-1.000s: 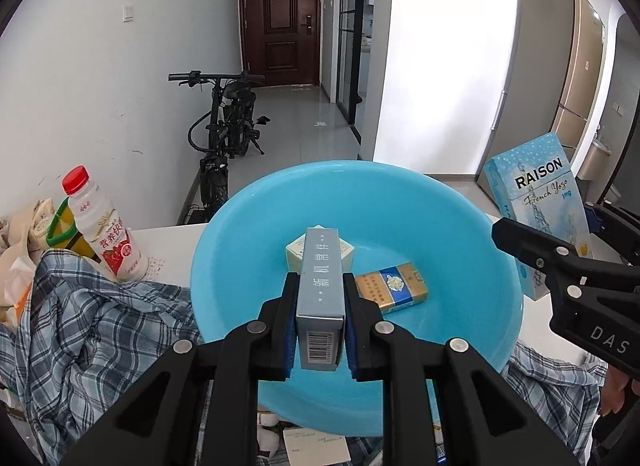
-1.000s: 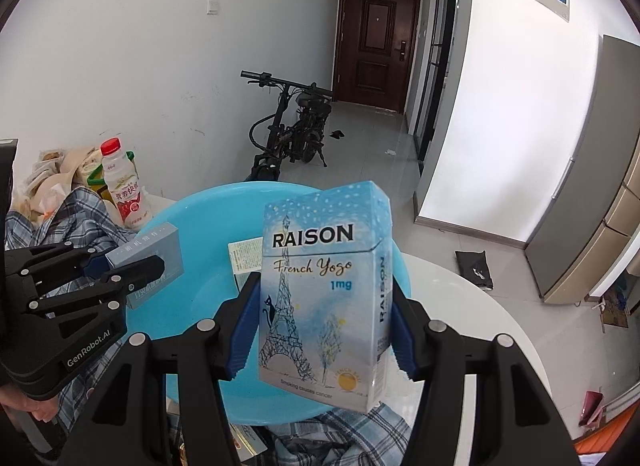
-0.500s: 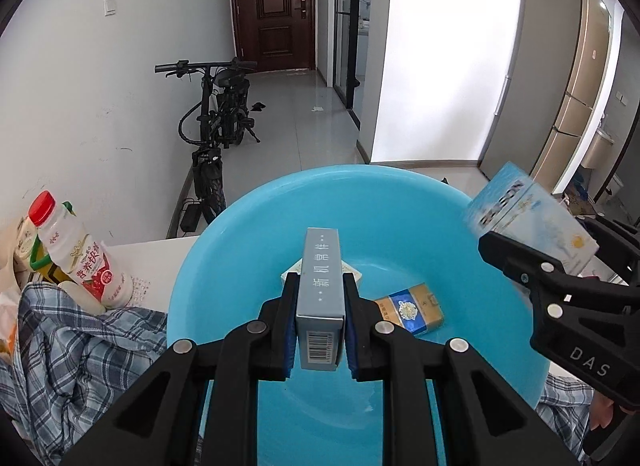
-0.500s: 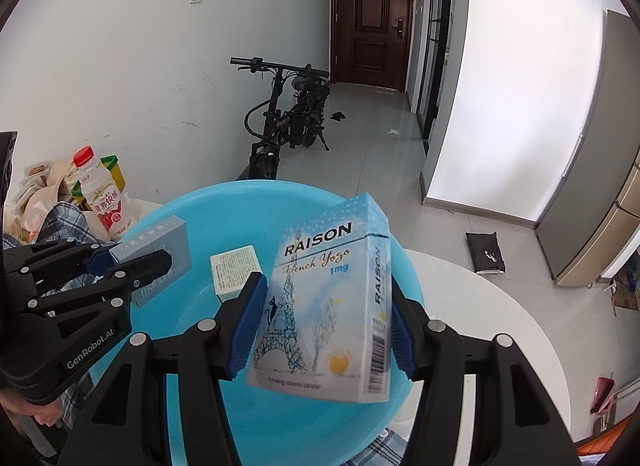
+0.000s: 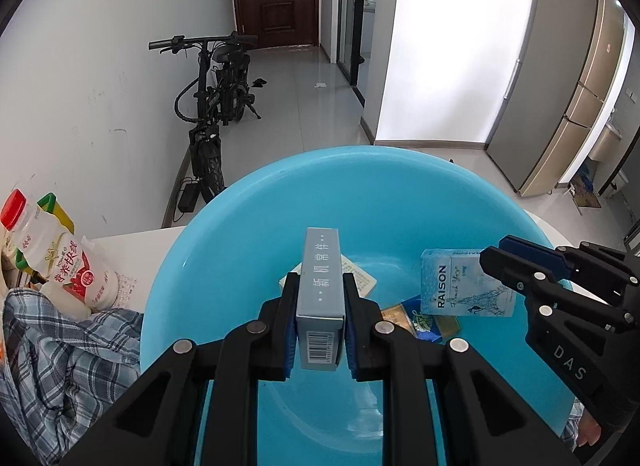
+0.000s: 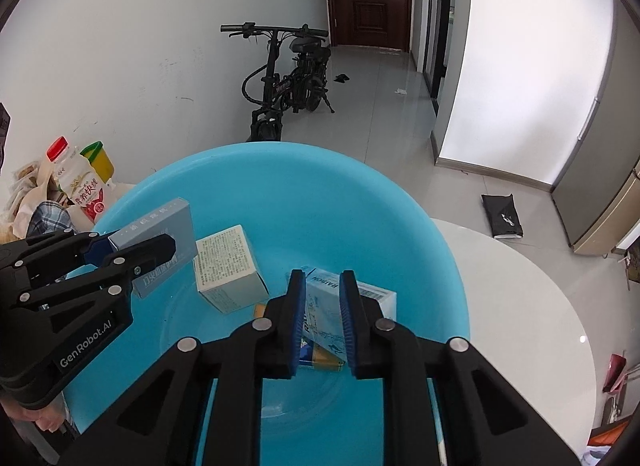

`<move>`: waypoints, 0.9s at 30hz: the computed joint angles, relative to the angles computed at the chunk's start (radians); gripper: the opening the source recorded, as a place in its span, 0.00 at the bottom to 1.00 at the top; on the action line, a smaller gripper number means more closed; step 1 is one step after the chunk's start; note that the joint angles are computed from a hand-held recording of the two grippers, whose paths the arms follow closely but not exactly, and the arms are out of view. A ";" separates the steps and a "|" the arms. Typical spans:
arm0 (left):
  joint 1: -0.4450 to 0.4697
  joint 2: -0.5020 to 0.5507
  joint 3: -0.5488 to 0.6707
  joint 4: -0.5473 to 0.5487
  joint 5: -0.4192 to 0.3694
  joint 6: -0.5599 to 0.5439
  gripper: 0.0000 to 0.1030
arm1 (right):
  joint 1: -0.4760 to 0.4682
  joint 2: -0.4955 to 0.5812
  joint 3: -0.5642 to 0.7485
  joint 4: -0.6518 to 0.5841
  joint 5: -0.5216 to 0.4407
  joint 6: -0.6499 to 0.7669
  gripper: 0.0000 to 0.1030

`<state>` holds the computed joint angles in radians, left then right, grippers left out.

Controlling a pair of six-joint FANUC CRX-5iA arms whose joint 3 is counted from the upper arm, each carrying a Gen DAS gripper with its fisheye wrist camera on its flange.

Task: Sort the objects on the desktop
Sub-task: 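Open the left tool dropping the grey-blue box while the right tool releases the RAISON box into the basin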

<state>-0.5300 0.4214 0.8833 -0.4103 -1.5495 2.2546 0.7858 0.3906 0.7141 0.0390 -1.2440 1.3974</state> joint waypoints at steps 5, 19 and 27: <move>0.017 0.007 -0.001 0.034 0.026 -0.004 0.20 | -0.010 0.006 0.014 -0.015 -0.004 0.008 0.16; -0.023 -0.031 -0.016 -0.054 0.060 0.047 0.78 | -0.016 0.007 0.005 -0.016 -0.016 0.025 0.16; -0.023 -0.083 -0.083 -0.044 0.052 0.059 0.78 | -0.015 -0.005 -0.009 -0.010 -0.020 0.027 0.16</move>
<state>-0.5532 0.3383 0.8005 -0.4545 -1.4974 2.3140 0.7709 0.3859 0.7052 0.0288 -1.2638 1.4247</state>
